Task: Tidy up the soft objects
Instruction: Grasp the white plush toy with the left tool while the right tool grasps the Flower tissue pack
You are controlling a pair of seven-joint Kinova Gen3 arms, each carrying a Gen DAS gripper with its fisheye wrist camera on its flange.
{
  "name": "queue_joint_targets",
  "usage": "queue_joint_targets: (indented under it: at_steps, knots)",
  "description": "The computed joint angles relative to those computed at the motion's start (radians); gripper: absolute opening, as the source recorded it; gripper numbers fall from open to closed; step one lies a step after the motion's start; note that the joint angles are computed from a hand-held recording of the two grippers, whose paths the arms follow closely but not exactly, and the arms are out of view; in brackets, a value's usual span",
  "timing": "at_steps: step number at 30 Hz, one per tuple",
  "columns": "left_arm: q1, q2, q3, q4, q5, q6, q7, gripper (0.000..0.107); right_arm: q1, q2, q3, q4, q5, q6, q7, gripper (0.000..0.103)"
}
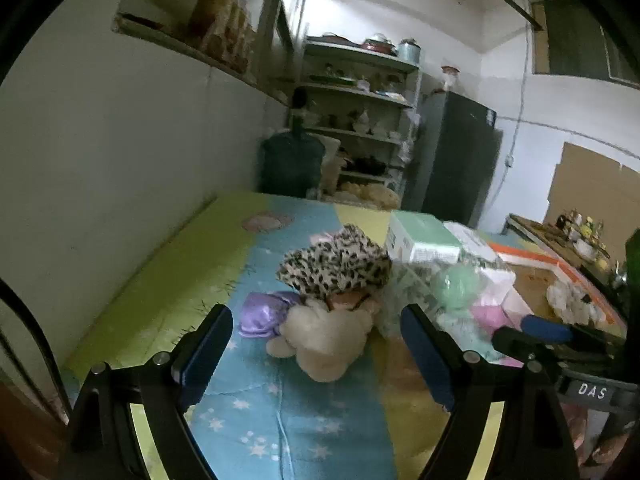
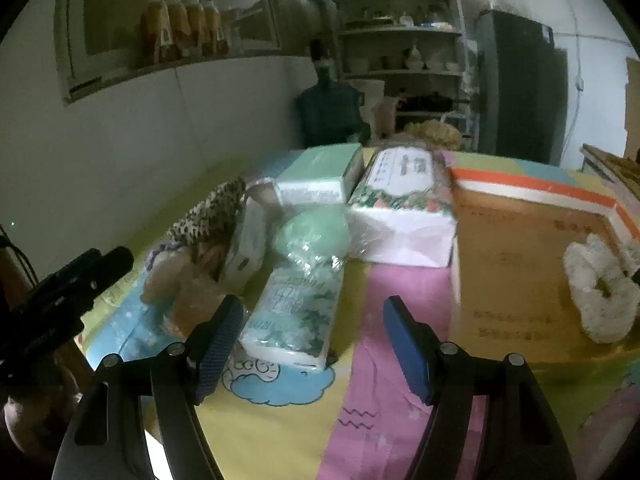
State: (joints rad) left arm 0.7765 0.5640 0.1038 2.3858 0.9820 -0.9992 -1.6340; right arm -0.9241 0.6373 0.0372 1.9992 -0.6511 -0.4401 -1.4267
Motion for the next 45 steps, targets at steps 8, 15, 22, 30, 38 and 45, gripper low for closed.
queue_joint_targets:
  at_steps: [8,15,22,30,38,45]
  knots:
    - [-0.071,0.019,-0.009,0.000,-0.127,0.063,0.082,0.083,-0.009,0.030,0.027,-0.048,-0.014,0.051,0.008,0.074]
    - [-0.104,0.032,-0.024,-0.030,-0.193,0.132,0.105,0.080,-0.030,0.053,0.071,-0.084,-0.010,0.101,-0.005,0.074]
    - [-0.101,0.042,-0.056,-0.067,-0.207,0.203,0.091,0.062,-0.089,0.066,0.139,-0.101,-0.038,0.123,0.005,0.074]
    - [-0.141,0.064,-0.038,-0.005,-0.341,0.096,0.217,0.045,-0.110,0.077,0.160,-0.123,-0.046,0.148,0.001,0.074]
    - [-0.132,0.072,-0.035,0.015,-0.347,0.051,0.244,0.041,-0.162,0.112,0.255,-0.182,-0.034,0.285,-0.058,0.071]
    - [-0.101,0.068,-0.036,0.036,-0.306,0.009,0.236,0.040,-0.179,0.103,0.264,-0.174,0.060,0.286,-0.137,0.045]
